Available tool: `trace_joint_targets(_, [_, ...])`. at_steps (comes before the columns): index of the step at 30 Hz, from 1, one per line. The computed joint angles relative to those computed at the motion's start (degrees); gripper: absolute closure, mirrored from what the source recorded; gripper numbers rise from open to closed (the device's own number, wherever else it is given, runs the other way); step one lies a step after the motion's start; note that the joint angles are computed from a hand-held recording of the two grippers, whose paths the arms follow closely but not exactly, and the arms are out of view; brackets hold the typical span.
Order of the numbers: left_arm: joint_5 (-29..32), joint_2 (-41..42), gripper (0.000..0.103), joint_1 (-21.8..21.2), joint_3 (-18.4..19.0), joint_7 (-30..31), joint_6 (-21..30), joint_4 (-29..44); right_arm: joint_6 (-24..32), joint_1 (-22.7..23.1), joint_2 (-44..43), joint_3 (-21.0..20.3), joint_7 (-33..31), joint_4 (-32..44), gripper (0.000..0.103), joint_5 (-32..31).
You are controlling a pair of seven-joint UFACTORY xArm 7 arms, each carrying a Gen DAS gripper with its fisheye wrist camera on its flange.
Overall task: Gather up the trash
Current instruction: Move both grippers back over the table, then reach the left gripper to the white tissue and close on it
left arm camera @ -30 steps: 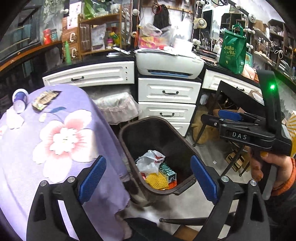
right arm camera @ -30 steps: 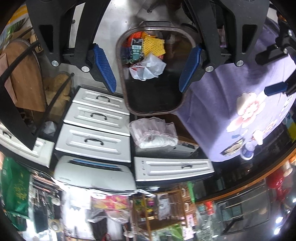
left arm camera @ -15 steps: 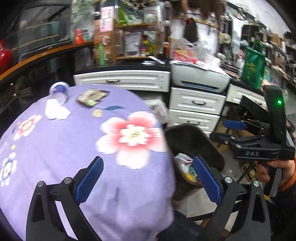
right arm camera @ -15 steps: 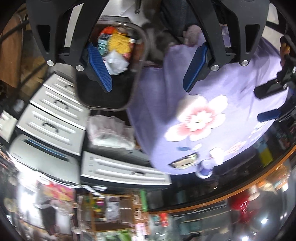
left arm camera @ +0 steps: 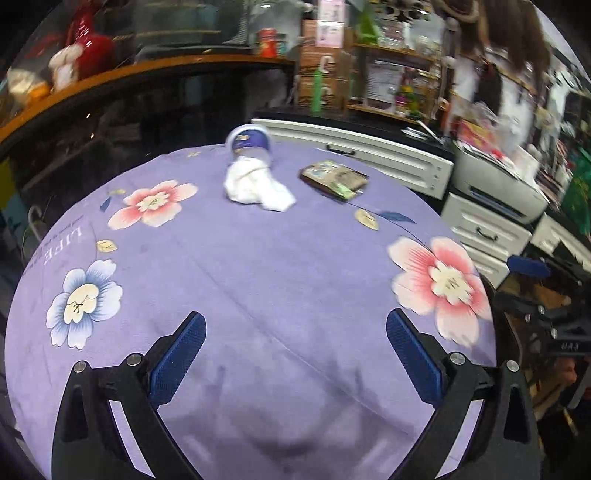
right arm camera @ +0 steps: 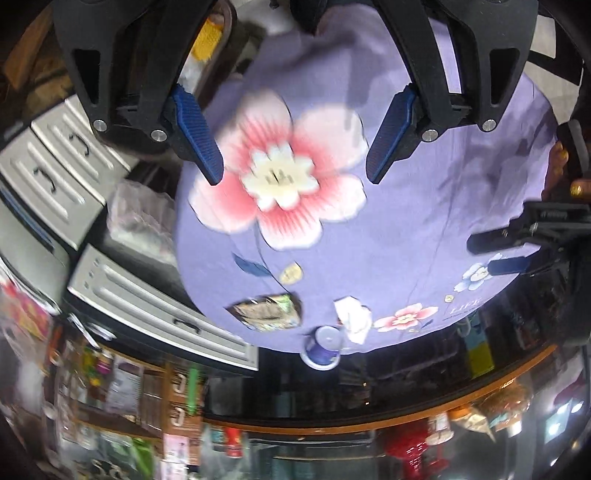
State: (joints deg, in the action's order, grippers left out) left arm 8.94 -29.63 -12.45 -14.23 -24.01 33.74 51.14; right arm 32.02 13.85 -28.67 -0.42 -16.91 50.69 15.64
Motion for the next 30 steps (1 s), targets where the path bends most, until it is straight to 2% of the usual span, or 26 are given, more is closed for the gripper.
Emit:
trace_joint_targets(2, [-1.0, 1.9, 0.006, 0.4, 1.5, 0.2, -0.6, 1.7, -0.2, 0.2, 2.8, 0.5, 0.0, 2.4, 0.024, -0.3])
trace_joint_targets(7, [-0.7, 9.8, 0.006, 2.3, 2.1, -1.9, -1.6, 8.4, -0.3, 0.0, 8.2, 0.9, -0.7, 7.0, 0.024, -0.6])
trace_joint_targets(12, [1.8, 20.6, 0.006, 2.0, 2.6, -3.6, 0.3, 18.3, 0.4, -1.4, 11.8, 0.8, -1.8, 9.8, 0.024, -0.8])
trace_joint_targets(17, [3.1, 34.4, 0.006, -0.6, 5.1, -6.2, 6.5, 33.4, 1.6, -3.2, 14.2, 0.7, -2.7, 11.8, 0.024, -0.9])
trace_joint_targets(24, [6.0, 46.2, 0.006, -5.0, 9.9, -10.3, 15.3, 48.4, 3.4, -4.5, 17.0, 0.7, -4.9, 14.7, 0.024, 0.9])
trace_joint_targets(27, [4.7, 47.7, 0.018, -5.0, 10.9, -11.7, 16.7, 50.0, 3.7, -4.6, 18.0, 0.9, -6.0, 15.7, 0.024, 1.9])
trace_joint_targets(28, [5.6, 46.9, 0.025, -5.2, 11.4, -12.5, 15.7, 48.8, 3.7, -4.7, 18.2, 1.0, -6.2, 15.9, 0.024, 2.0])
trace_joint_targets(29, [5.7, 46.5, 0.037, -5.2, 11.5, -12.6, 15.5, 48.4, 3.7, -4.8, 18.3, 1.1, -6.4, 16.1, 0.024, 2.1])
trace_joint_targets(30, [5.4, 45.8, 0.041, -4.9, 11.4, -12.5, 15.1, 47.5, 3.6, -4.8, 18.7, 1.2, -6.7, 16.6, 0.024, 2.5])
